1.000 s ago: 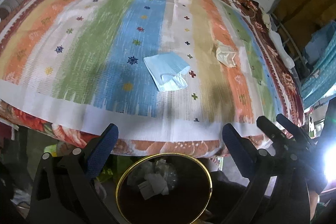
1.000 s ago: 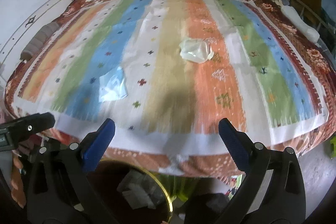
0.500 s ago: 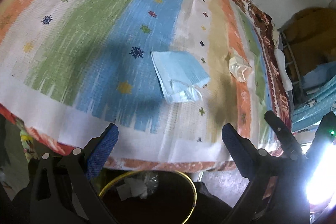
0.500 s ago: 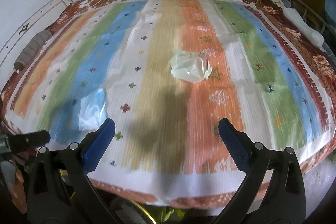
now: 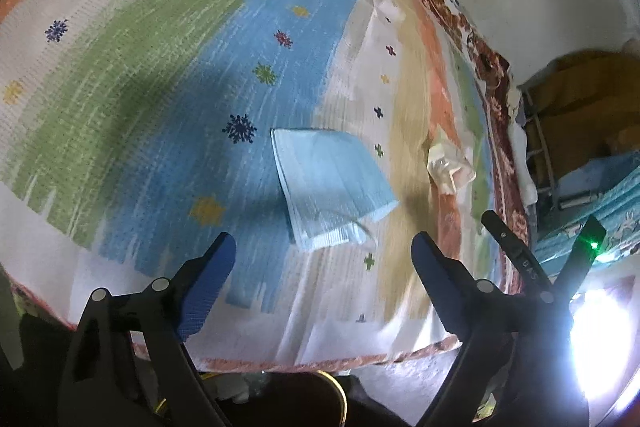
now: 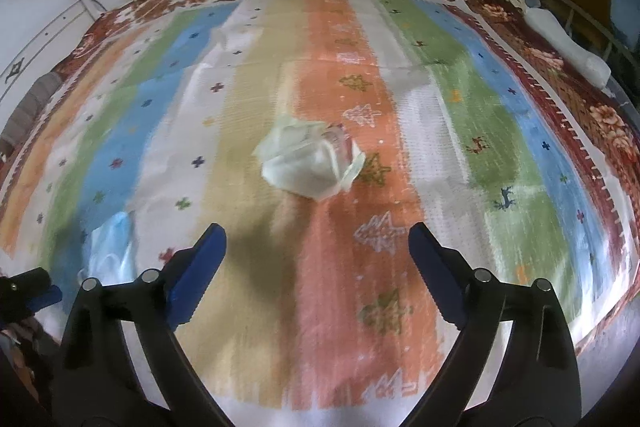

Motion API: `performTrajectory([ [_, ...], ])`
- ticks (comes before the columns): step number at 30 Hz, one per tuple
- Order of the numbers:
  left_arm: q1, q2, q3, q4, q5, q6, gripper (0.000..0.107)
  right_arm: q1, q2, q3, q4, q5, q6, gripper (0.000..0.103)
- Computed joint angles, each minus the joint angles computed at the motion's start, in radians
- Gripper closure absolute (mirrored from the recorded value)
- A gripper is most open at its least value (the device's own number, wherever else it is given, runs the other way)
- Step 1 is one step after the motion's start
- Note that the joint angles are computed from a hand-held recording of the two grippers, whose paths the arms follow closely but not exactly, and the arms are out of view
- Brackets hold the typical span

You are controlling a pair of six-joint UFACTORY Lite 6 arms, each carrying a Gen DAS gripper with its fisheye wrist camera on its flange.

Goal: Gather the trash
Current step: 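Move both open tools back over the blue mask and crumpled wrapper, then close left tool on blue face mask while right tool grasps crumpled wrapper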

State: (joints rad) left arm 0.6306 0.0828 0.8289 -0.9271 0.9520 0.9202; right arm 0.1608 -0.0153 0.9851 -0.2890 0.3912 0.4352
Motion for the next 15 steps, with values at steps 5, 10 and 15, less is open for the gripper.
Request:
performTrajectory([
  [5,-0.021,0.056,-0.009,-0.049,-0.034,0.037,0.028,-0.020,0.071,0.034,-0.024,-0.029,0.011,0.026],
  [10,-0.007,0.098,-0.072,-0.171,-0.057,0.140,0.029,-0.019,0.141,0.073,-0.082,-0.059,0.071,0.036],
  [15,-0.003,0.107,-0.101,-0.256,-0.032,0.215,0.036,-0.011,0.223,0.120,-0.286,-0.091,0.261,0.051],
])
